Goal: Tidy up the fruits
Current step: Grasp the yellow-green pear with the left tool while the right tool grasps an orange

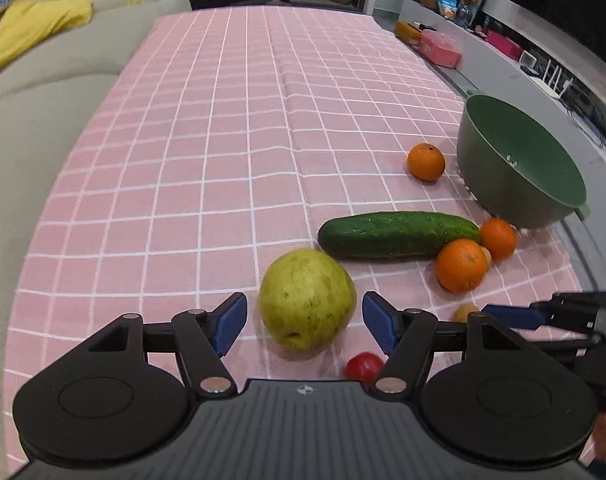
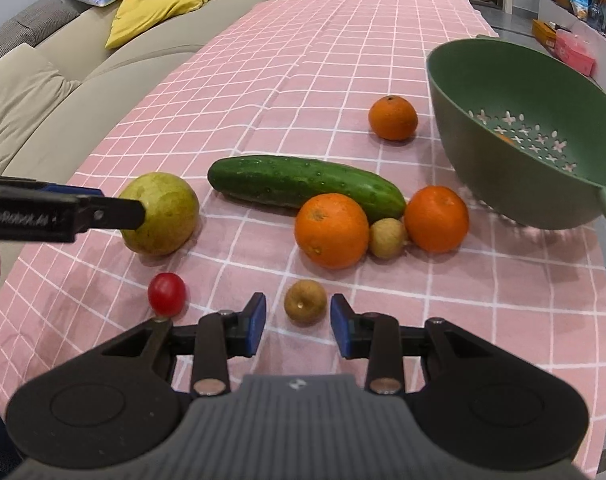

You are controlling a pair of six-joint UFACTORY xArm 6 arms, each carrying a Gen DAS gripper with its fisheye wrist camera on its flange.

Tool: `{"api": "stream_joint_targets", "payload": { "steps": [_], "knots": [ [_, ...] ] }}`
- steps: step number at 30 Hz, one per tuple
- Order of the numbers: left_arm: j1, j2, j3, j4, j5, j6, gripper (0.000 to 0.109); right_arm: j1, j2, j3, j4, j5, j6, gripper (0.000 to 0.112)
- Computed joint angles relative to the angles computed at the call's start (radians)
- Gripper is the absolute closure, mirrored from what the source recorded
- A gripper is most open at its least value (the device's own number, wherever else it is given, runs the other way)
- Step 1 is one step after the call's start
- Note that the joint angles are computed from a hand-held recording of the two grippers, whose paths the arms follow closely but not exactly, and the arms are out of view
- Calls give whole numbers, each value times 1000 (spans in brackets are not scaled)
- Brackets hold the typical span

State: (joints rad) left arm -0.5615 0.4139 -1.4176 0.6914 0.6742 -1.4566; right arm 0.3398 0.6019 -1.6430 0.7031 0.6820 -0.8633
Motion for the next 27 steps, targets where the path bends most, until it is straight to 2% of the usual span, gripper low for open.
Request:
{"api": "stream_joint_targets", "payload": {
  "steps": [8, 11, 16, 19, 27],
  "knots": [
    [22, 44, -29, -18, -35, 25, 30, 12, 26, -28, -12, -34, 29, 79],
    [26, 56, -39, -16, -37, 29, 30, 19, 23, -22, -25, -73, 53, 79],
    [37, 66, -40, -26, -54, 30, 30, 26, 28, -19, -48, -145, 98, 75],
    [39, 74, -43, -37, -58, 42, 31, 25, 49, -46, -45, -144, 112, 72],
    [42, 76, -34, -52, -76, 59, 33, 51, 64, -51, -23, -183, 44, 72]
  ]
}}
